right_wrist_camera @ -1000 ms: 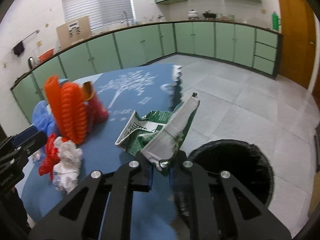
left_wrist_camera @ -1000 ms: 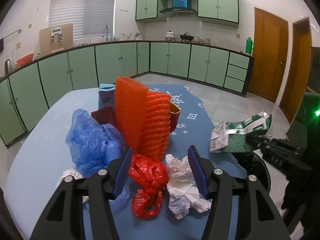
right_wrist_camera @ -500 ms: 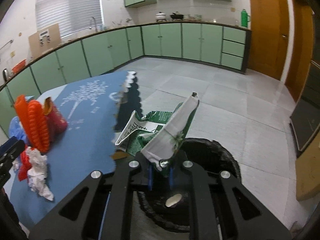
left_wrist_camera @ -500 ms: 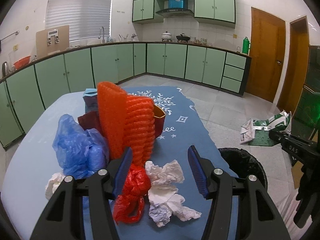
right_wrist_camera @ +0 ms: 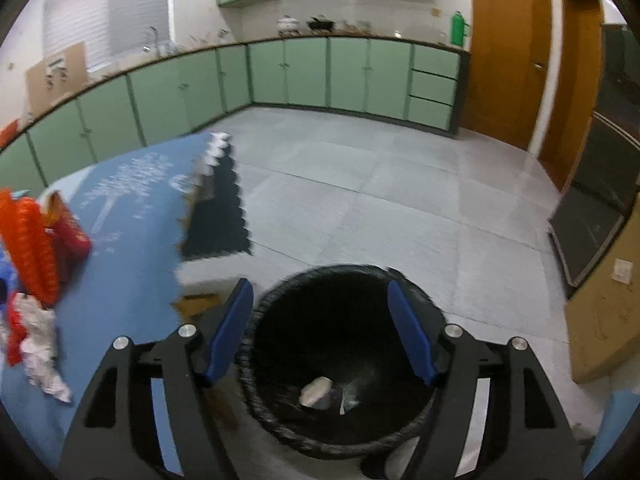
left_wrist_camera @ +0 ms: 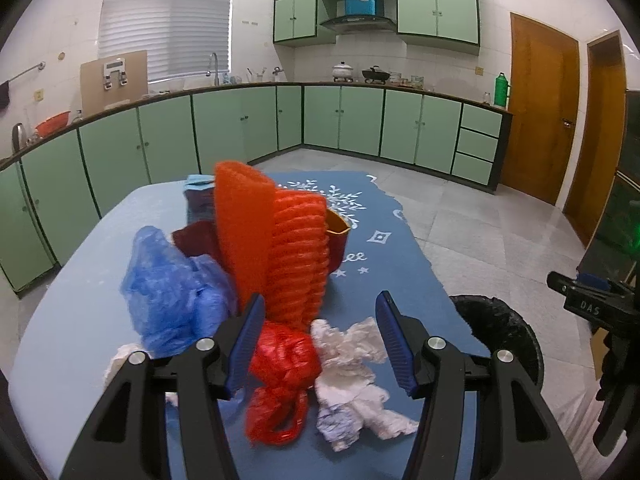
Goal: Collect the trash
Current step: 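Move the right gripper to the white tissue and close on it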
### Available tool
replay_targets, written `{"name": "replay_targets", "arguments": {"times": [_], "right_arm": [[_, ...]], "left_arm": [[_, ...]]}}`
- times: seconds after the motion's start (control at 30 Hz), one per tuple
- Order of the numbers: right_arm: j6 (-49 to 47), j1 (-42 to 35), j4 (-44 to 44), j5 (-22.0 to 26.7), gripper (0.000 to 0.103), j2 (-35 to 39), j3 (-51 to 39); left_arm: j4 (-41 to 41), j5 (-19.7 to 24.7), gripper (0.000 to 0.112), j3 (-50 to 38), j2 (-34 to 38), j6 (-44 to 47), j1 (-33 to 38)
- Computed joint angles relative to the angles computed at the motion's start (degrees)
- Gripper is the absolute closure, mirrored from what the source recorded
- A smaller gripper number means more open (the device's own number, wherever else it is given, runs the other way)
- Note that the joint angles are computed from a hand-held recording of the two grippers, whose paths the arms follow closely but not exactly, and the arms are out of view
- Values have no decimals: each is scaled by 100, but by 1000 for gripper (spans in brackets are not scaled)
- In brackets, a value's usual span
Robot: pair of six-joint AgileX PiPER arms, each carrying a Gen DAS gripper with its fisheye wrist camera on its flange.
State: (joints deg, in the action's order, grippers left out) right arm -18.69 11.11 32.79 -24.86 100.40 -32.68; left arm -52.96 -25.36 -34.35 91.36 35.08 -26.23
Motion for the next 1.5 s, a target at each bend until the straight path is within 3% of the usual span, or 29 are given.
{"name": "replay_targets", "arguments": {"times": [0.17,0.37,0.67,0.93,1.03,1.13,1.23,1.3,1.33,1.5], "right_arm": [[1015,626,-921,-88,33,-130,31],[1629,1485,-1439,-276,33,-47,-37],[1693,2173,-1471,-159,33,220,-433],[1184,2581,-1041,98,34,484,-843],[1150,2668,-1032,280,41,657,-1000],[1481,2645,-1427,460,55,806,-1104],[2056,2587,-2145,633,75,866,-1162],[2238,2576,-2400,639,96,829,-1130],[2205,2589,-2377,641,100,807,-1120],[2167,2507,-2336,543,100,607,-981]], "left_arm": [[68,4,55,292,-270,-36,214],[217,19,55,541,-471,-145,517],[1002,86,56,900,-649,-780,1142],[1787,132,56,1064,-731,-1412,1513],[1958,166,56,1089,-753,-1569,1578],[2097,177,56,1115,-763,-1697,1620],[2198,182,56,1109,-754,-1793,1640],[2229,184,56,1117,-758,-1826,1625],[2266,197,56,1123,-773,-1845,1634],[2130,193,56,1125,-822,-1738,1466]]}}
